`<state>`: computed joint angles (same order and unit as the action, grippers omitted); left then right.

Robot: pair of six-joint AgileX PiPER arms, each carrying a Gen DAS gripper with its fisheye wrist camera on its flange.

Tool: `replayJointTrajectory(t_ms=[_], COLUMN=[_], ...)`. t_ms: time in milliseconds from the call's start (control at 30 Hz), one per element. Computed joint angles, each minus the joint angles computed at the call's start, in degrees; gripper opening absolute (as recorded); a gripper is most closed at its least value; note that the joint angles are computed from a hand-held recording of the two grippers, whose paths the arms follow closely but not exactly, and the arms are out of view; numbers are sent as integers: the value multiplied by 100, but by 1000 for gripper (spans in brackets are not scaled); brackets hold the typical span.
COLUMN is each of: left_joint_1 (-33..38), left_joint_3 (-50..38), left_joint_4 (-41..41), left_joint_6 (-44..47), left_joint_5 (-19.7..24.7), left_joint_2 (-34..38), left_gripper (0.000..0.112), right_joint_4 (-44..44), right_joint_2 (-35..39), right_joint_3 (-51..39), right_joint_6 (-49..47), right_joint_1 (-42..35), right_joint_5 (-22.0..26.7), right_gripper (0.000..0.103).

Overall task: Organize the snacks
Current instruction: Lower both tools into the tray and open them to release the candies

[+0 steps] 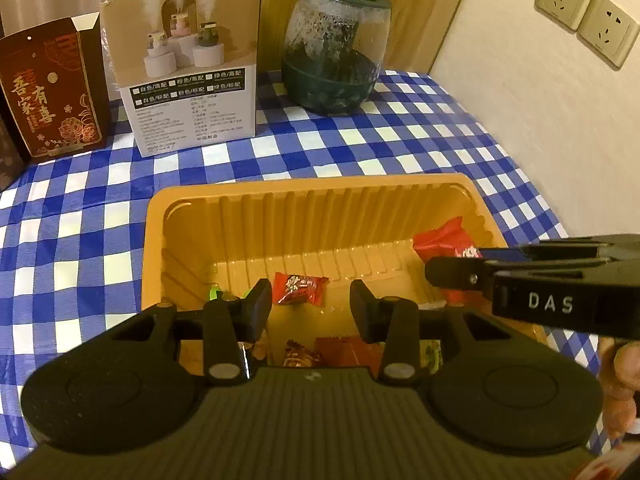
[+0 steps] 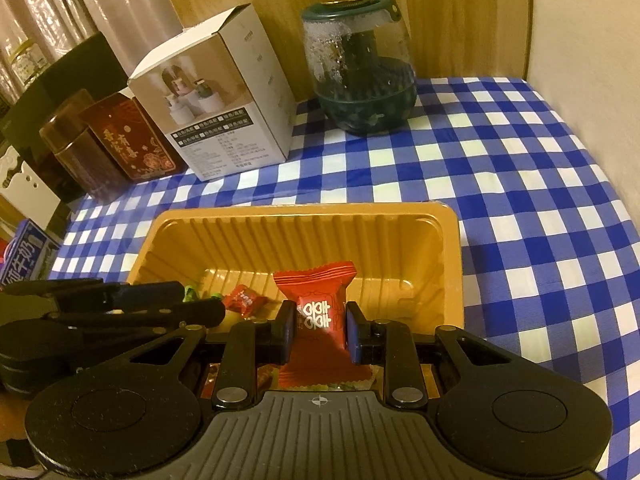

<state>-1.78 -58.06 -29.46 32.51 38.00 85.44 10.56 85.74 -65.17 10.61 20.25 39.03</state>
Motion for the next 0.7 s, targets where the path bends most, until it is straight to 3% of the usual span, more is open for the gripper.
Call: replayJointTrajectory(t_ms=[567,600,667,700], left_joint_1=[150,155,159,160], left_joint_3=[95,98,97,104], left_joint_4=[50,56,56,66], left_joint_6=[131,126,140,147], left_joint_5=[9,12,27,24], left_joint_2=[-77,-81,-85,-92], left_gripper=[39,39,39,39], right_joint_4=[-41,39,281,443], right_joint_2=[109,96,68,21], right_joint_3=[-112,-74,-2,76], right_joint_6=[92,52,8,-41], right_joint_1=[153,128,15,-50], right_joint_5=[-127,-195,-279,-367], right_gripper=[28,30,66,68])
